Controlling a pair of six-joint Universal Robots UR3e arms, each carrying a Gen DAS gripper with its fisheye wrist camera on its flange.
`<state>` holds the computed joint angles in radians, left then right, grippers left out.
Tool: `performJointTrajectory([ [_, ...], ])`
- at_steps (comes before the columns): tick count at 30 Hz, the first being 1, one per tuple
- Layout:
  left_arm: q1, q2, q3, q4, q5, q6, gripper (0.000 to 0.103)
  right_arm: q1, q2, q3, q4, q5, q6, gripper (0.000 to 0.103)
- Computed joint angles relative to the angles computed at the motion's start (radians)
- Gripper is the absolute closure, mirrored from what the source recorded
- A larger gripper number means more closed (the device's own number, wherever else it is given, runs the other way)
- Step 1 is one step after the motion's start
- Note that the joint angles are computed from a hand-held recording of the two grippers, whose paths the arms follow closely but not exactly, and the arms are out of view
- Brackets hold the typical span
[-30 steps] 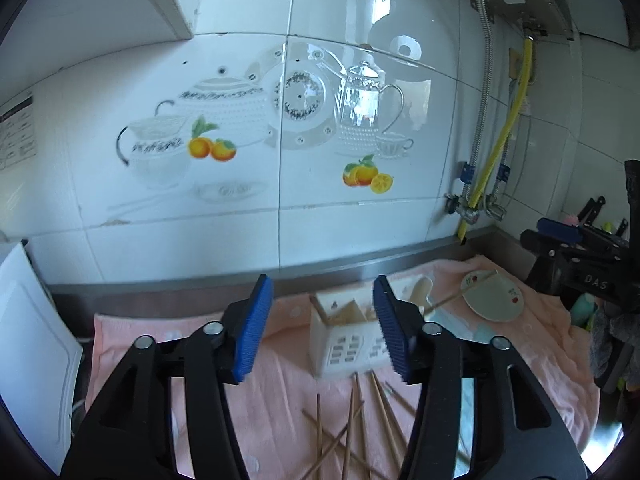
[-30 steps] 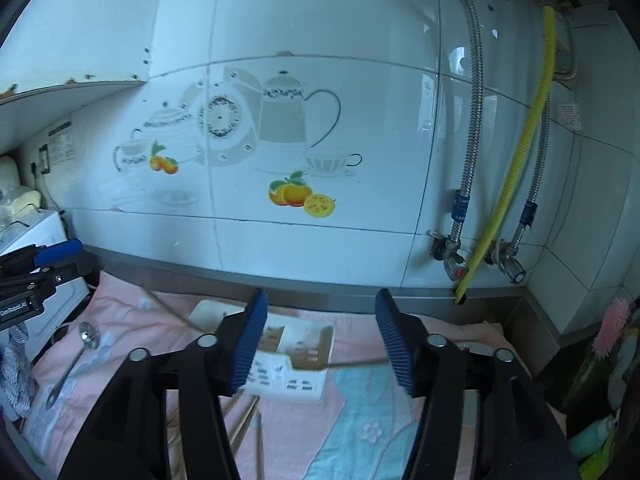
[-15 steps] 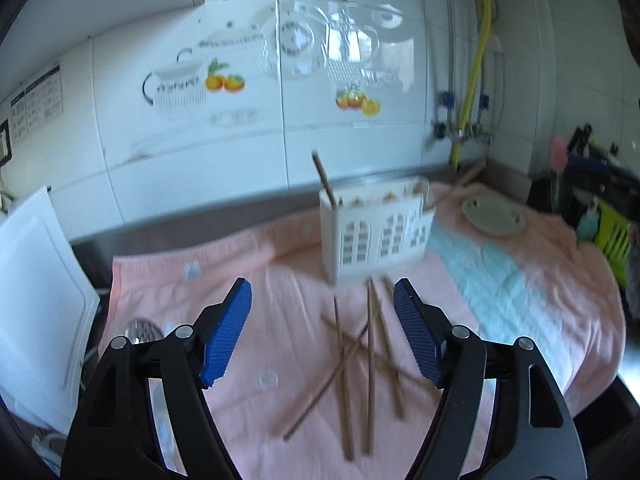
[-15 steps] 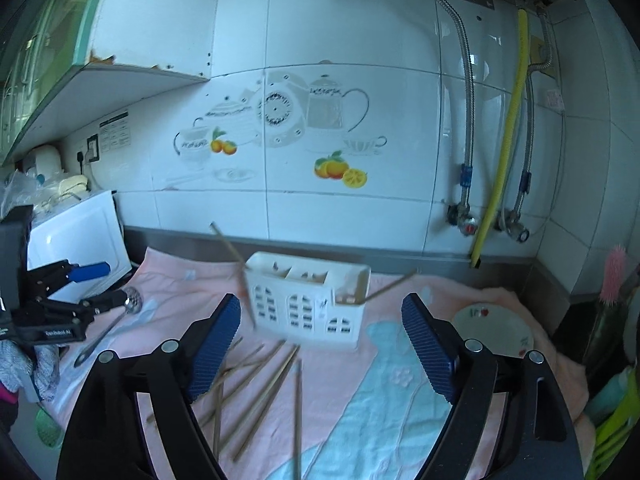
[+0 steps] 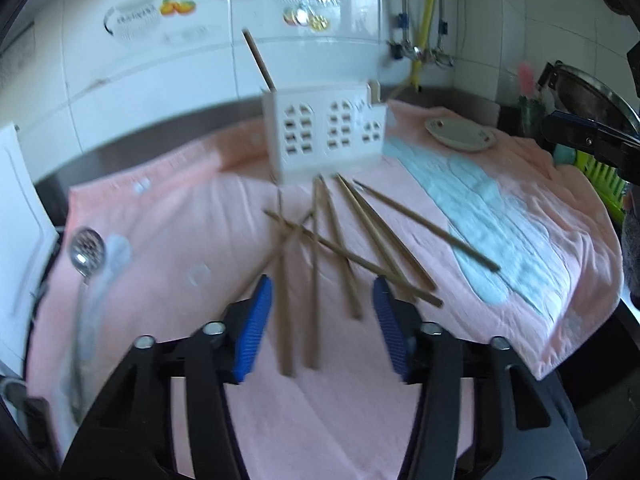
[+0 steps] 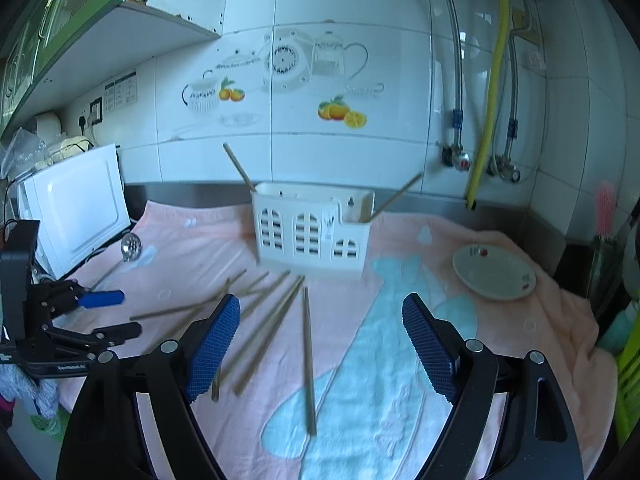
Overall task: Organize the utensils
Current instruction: 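Withdraw both grippers from the holder back toward the chopsticks, then lower the left gripper onto a wooden chopstick and close on it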
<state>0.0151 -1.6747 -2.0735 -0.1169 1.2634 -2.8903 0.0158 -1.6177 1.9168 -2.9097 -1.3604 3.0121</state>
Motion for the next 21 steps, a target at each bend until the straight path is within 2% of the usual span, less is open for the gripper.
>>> performJointTrajectory([
  [1,-0.004,-0.01,-0.002,0.005,0.001,-0.005,0.066,-0.001,-0.003,0.018,-0.007,0.003,0.004,0.023],
  [6,-0.022,-0.097,0.025,0.014,0.009,-0.032,0.08,-0.01,-0.015,0.071,-0.026,0.015,0.026,0.023],
  [14,-0.013,-0.172,0.064,0.003,0.013,-0.068,0.086,-0.019,-0.004,0.129,-0.042,0.027,0.053,0.023],
  [18,-0.011,-0.187,0.082,-0.02,0.009,-0.064,0.094,-0.022,0.007,0.143,-0.046,0.032,0.06,0.023],
  [21,-0.016,-0.196,0.093,-0.027,0.021,-0.067,0.094,-0.027,0.013,0.151,-0.053,0.038,0.062,0.023],
])
